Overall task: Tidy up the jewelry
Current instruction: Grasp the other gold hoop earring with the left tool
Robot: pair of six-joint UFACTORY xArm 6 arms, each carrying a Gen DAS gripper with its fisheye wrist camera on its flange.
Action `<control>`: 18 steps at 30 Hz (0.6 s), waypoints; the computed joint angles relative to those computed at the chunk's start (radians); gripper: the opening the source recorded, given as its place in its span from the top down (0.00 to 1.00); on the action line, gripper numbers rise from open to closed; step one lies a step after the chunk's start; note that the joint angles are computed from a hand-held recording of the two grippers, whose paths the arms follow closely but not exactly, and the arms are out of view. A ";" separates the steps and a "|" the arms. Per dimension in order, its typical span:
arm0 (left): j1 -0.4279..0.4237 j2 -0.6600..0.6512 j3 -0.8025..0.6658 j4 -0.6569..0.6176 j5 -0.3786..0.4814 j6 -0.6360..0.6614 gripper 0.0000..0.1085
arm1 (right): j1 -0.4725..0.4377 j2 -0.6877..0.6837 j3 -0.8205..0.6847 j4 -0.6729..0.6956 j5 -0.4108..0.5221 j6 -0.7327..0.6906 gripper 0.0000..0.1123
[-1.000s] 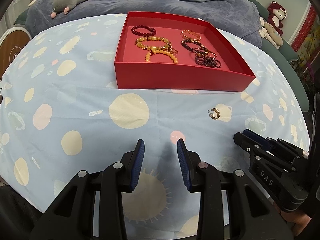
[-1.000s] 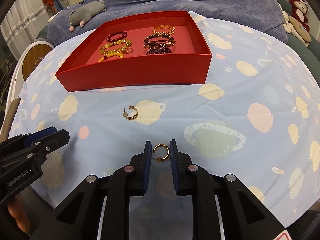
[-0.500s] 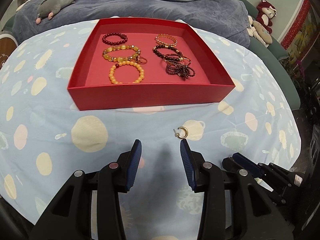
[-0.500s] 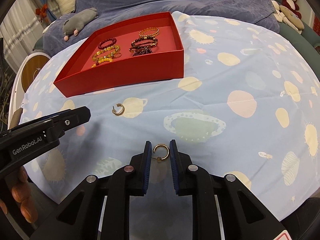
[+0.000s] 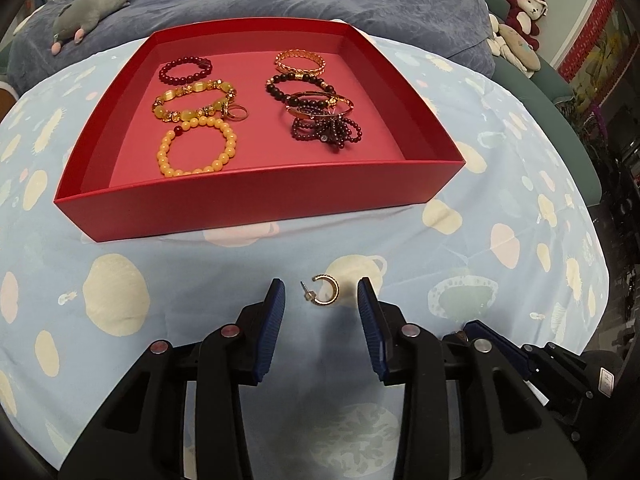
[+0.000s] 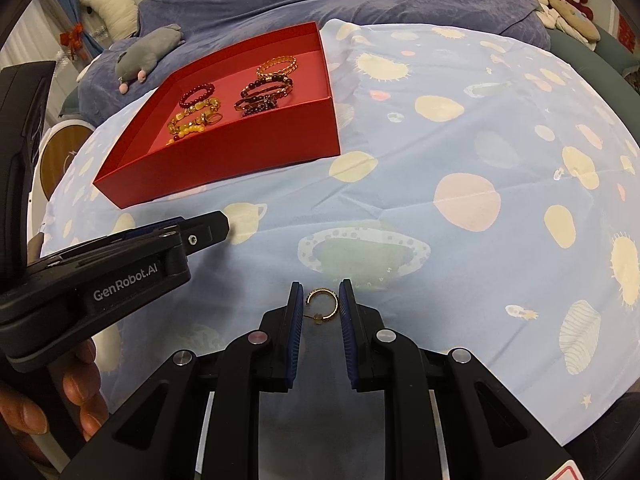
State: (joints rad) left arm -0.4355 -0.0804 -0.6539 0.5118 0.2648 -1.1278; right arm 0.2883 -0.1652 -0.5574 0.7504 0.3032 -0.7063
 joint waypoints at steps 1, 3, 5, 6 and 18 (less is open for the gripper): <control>-0.002 0.004 -0.002 0.010 0.003 -0.004 0.70 | 0.000 0.001 -0.001 0.007 0.000 -0.005 0.84; -0.002 0.007 -0.007 0.041 0.008 -0.023 0.74 | 0.001 0.003 -0.003 0.011 0.000 -0.006 0.84; -0.001 0.008 -0.008 0.051 0.009 -0.030 0.80 | 0.001 0.004 -0.004 0.015 0.000 -0.010 0.84; 0.000 0.010 -0.007 0.043 0.004 -0.023 0.84 | 0.000 0.004 -0.004 0.019 0.002 -0.013 0.84; -0.018 -0.034 0.014 0.039 0.040 -0.022 0.84 | 0.005 -0.024 0.014 0.016 0.006 -0.013 0.84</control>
